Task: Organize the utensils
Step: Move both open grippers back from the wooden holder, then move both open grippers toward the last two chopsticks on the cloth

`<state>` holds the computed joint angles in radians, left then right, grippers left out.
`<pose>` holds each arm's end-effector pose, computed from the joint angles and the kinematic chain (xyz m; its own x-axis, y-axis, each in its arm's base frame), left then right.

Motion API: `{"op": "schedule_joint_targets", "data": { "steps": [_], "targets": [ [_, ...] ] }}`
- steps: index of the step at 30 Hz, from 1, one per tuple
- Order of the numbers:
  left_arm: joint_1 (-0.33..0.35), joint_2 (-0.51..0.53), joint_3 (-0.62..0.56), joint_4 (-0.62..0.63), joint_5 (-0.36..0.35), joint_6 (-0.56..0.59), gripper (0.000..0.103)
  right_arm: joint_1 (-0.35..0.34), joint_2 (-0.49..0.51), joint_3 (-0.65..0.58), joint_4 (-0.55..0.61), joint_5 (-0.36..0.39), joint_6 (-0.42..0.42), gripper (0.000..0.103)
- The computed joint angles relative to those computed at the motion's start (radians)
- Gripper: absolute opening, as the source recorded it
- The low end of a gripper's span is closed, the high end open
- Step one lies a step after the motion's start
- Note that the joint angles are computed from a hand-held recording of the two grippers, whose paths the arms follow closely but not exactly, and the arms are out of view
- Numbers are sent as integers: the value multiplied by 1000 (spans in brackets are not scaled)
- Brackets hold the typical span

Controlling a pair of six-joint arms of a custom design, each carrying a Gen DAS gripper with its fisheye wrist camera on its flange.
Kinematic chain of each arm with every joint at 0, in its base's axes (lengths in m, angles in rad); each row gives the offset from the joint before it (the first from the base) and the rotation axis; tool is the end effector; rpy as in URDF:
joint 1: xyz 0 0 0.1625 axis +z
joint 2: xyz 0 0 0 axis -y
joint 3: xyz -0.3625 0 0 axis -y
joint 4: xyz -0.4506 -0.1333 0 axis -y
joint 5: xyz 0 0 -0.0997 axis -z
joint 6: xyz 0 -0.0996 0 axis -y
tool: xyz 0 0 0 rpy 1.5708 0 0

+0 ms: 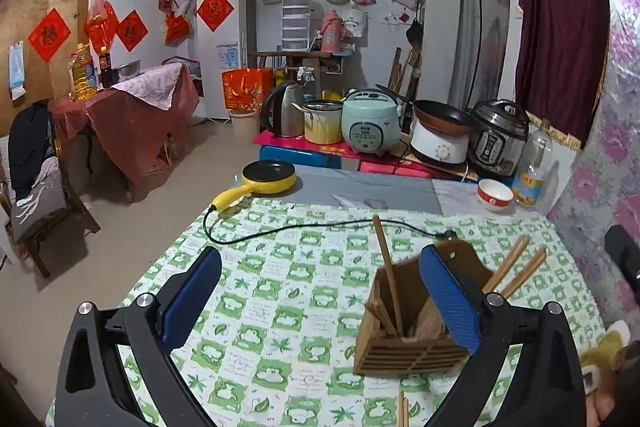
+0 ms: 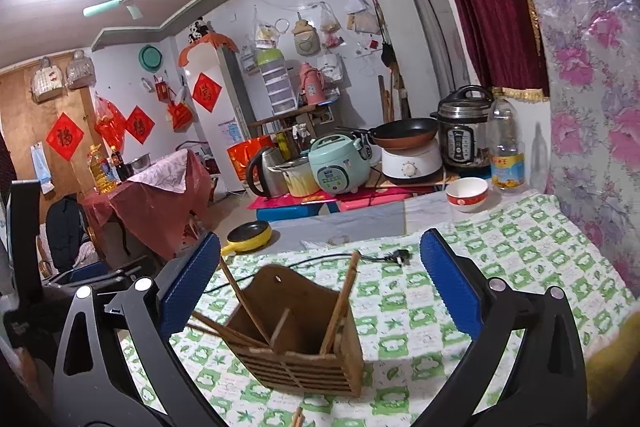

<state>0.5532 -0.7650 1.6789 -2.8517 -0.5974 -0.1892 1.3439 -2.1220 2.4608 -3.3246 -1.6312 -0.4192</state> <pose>-0.4396 -0.5249 0.0402 -0.6876 0.2247 -0.6905 0.6770 0.5424 -0.4976 0.0456 -0.3685 0.4046 -0.8903 0.1966 0.4107 -0.3585 0.2531 -0.8985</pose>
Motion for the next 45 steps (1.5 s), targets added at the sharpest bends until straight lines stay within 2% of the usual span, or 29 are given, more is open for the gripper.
{"op": "schedule_joint_targets", "data": {
  "steps": [2,3,7,10,13,15,16,17,21,27,32,38,42,44,45],
  "targets": [
    [-6,-11,53,-47,-13,28,97,-2,-32,18,24,-5,-8,97],
    [-12,-13,91,-109,-4,60,97,-5,-52,33,34,-4,-17,97],
    [-46,63,203,-358,163,260,97,-25,-106,101,31,-22,-89,97],
    [-49,82,282,-419,176,339,97,-107,-148,179,9,12,-168,97],
    [-43,63,333,-309,169,292,97,-206,-130,242,-23,-5,-262,97],
    [-33,31,354,-203,127,224,97,-229,-81,240,-3,-80,-291,97],
    [-28,25,356,-176,113,209,97,-221,-51,223,36,-142,-289,97],
    [-24,24,352,-149,104,199,97,-217,-39,212,59,-162,-282,97],
    [-18,35,348,-100,116,185,97,-225,-49,206,143,-157,-281,97],
    [-21,47,333,-11,142,149,97,-166,51,207,6,-251,-357,97],
    [-17,53,327,0,157,153,97,-170,65,214,-3,-254,-372,97],
    [-10,46,318,69,148,111,97,-170,74,206,20,-272,-359,97],
    [10,36,301,173,105,60,97,-183,54,196,93,-271,-321,97],
    [30,31,279,271,70,16,98,-198,25,197,150,-246,-299,97],
    [37,28,277,274,64,8,99,-210,-5,201,198,-222,-292,97]
  ]
}}
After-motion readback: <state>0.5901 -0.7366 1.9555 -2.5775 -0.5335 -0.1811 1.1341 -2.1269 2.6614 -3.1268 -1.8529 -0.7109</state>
